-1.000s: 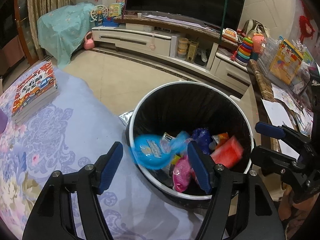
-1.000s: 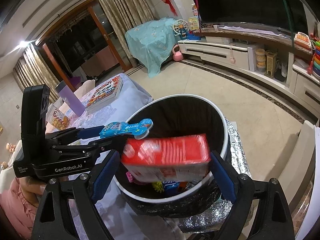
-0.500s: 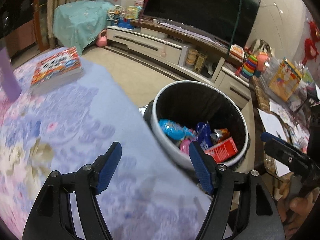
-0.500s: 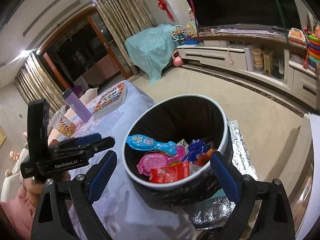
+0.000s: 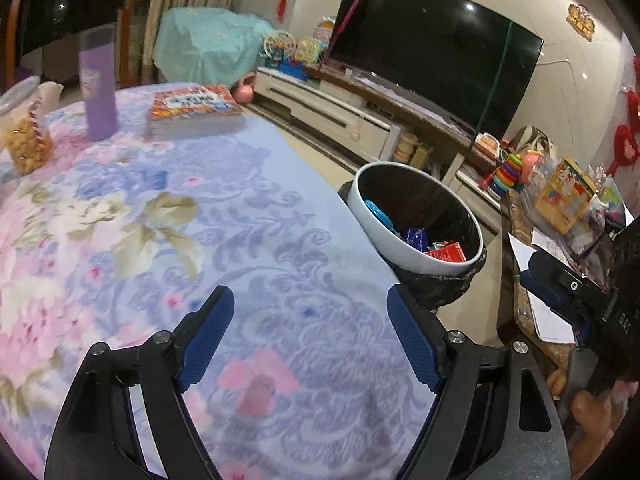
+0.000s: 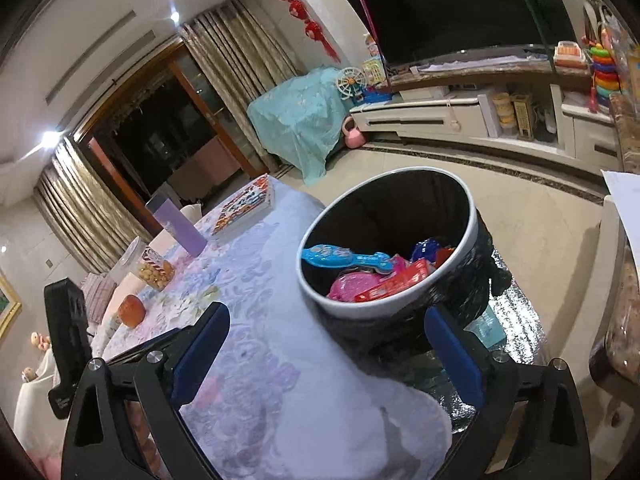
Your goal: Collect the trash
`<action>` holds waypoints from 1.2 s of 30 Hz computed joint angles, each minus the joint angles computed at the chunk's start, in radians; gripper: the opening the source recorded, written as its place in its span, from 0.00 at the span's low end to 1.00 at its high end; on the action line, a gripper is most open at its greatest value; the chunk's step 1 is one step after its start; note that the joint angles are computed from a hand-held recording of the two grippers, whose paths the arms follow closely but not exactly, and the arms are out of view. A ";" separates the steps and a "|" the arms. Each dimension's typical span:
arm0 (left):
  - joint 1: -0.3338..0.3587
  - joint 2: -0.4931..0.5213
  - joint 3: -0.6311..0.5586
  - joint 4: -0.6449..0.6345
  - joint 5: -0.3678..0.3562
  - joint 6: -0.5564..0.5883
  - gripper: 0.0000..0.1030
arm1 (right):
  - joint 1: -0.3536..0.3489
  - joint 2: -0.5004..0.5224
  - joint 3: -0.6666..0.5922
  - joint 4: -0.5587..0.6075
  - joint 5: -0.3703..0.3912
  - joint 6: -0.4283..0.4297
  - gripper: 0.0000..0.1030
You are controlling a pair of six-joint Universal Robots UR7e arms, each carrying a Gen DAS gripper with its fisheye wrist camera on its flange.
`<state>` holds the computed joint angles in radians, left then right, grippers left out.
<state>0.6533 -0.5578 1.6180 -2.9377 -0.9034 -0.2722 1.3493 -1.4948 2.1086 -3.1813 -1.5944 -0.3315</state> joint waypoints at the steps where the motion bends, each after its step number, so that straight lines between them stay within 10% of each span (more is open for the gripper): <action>1: -0.008 -0.012 0.023 -0.027 0.016 0.003 0.81 | 0.008 -0.001 0.009 -0.013 -0.003 -0.003 0.96; 15: -0.125 -0.017 0.207 -0.522 0.267 0.200 1.00 | 0.154 0.042 0.141 -0.471 -0.169 -0.151 1.00; 36: -0.181 0.091 0.252 -0.766 0.421 0.332 1.00 | 0.069 0.151 0.265 -0.864 -0.102 -0.244 1.00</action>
<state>0.4722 -0.4672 1.8701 -3.7039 -0.4822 0.0595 1.4183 -1.3438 2.3740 -4.0454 -1.6968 -0.5751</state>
